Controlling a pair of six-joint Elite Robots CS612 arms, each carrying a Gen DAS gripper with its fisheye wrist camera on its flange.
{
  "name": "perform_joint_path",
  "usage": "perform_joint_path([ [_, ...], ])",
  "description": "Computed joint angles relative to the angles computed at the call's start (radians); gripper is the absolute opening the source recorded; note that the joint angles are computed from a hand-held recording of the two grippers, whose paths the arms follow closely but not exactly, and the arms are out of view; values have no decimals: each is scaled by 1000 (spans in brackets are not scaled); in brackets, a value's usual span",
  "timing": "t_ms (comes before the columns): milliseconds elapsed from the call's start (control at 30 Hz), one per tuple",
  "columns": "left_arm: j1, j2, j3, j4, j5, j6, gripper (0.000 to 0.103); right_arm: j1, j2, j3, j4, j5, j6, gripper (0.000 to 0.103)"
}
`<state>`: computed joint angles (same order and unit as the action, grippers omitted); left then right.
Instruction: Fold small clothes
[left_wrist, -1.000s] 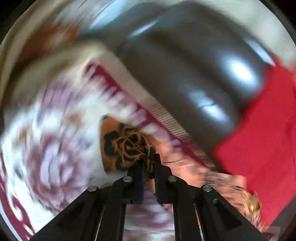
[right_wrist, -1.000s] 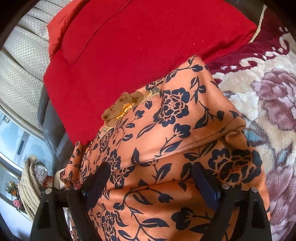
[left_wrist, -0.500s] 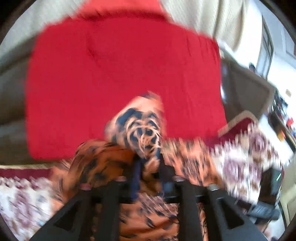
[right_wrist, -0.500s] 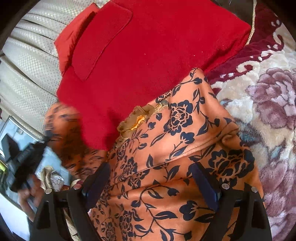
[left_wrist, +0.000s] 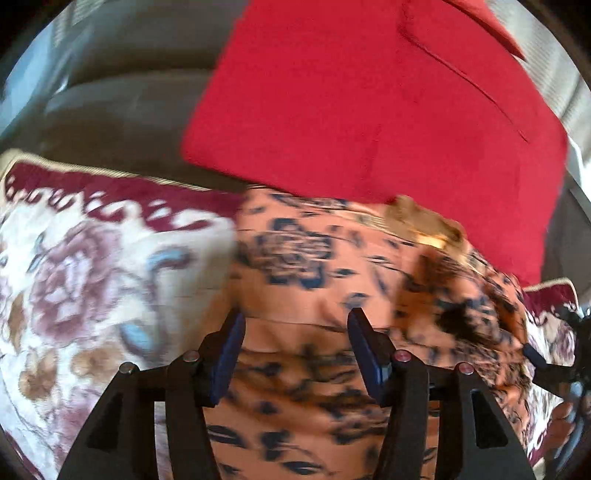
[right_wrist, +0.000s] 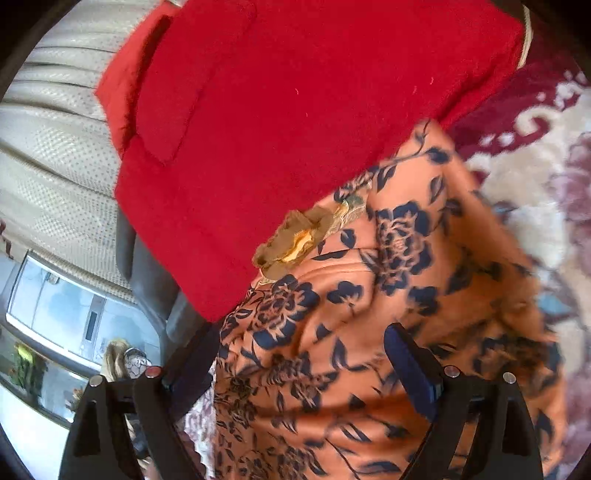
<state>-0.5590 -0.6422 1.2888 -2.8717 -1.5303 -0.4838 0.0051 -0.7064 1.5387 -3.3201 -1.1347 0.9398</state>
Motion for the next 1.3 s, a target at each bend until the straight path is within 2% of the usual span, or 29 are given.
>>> perform_joint_path([
  [67,7,0,6,-6,12,-11,58,-1,16,-33,4,25,66,94],
  [100,10,2,6,-3,9,-11,58,6,11,-48,38,13,55,94],
  [200,13,8,0,4,-1,-13,59,47,-23,-113,302,-74,-127,94],
  [267,8,24,-14,8,4,-4,59,75,-23,-184,506,-134,-236,94],
  [300,5,28,-18,11,10,3,59,86,-14,-227,611,-169,-267,94],
  [367,3,35,-22,7,16,18,61,97,22,-321,784,-187,-310,92],
  [400,2,36,-23,6,18,22,61,105,32,-347,847,-222,-343,91],
  [433,3,38,-25,13,16,24,62,114,46,-382,909,-271,-377,86],
  [467,3,39,-28,21,11,26,62,121,57,-405,964,-306,-395,40],
  [500,4,40,-27,19,8,28,62,125,58,-408,990,-338,-396,25],
  [533,4,37,-23,15,8,29,63,123,49,-391,975,-348,-387,25],
  [567,4,38,-23,18,11,31,63,114,28,-347,918,-323,-359,21],
  [600,5,41,-25,22,9,32,63,111,11,-310,855,-329,-331,18],
  [733,5,45,-13,-8,7,44,63,115,-80,-142,436,-457,-272,14],
  [767,3,46,-15,-1,16,53,63,118,-93,-105,331,-496,-261,15],
  [800,1,46,-18,7,22,57,64,115,-94,-77,257,-504,-239,17],
  [867,0,43,-18,16,25,59,65,93,-70,-51,234,-449,-198,19],
  [933,0,44,-21,21,23,71,65,58,-47,-36,312,-324,-88,19],
  [1000,2,48,-26,24,17,72,66,29,-29,6,241,-203,42,20],
  [1033,2,47,-26,26,18,71,66,27,-26,21,182,-196,68,22],
  [1067,1,48,-28,28,20,71,66,25,-27,28,146,-193,68,34],
  [1100,0,49,-28,26,24,71,67,22,-23,22,129,-186,59,57],
  [1133,-1,50,-28,23,29,72,68,19,-22,19,112,-181,51,86],
  [1200,-7,53,-28,20,50,85,68,20,-23,7,113,-203,59,86],
  [1233,-8,52,-27,21,57,90,68,18,-20,-1,124,-199,63,81],
  [1267,-9,54,-30,27,60,96,68,14,-16,-16,167,-178,70,70],
  [1300,-9,54,-32,30,59,99,68,15,-11,-36,203,-174,74,13],
])
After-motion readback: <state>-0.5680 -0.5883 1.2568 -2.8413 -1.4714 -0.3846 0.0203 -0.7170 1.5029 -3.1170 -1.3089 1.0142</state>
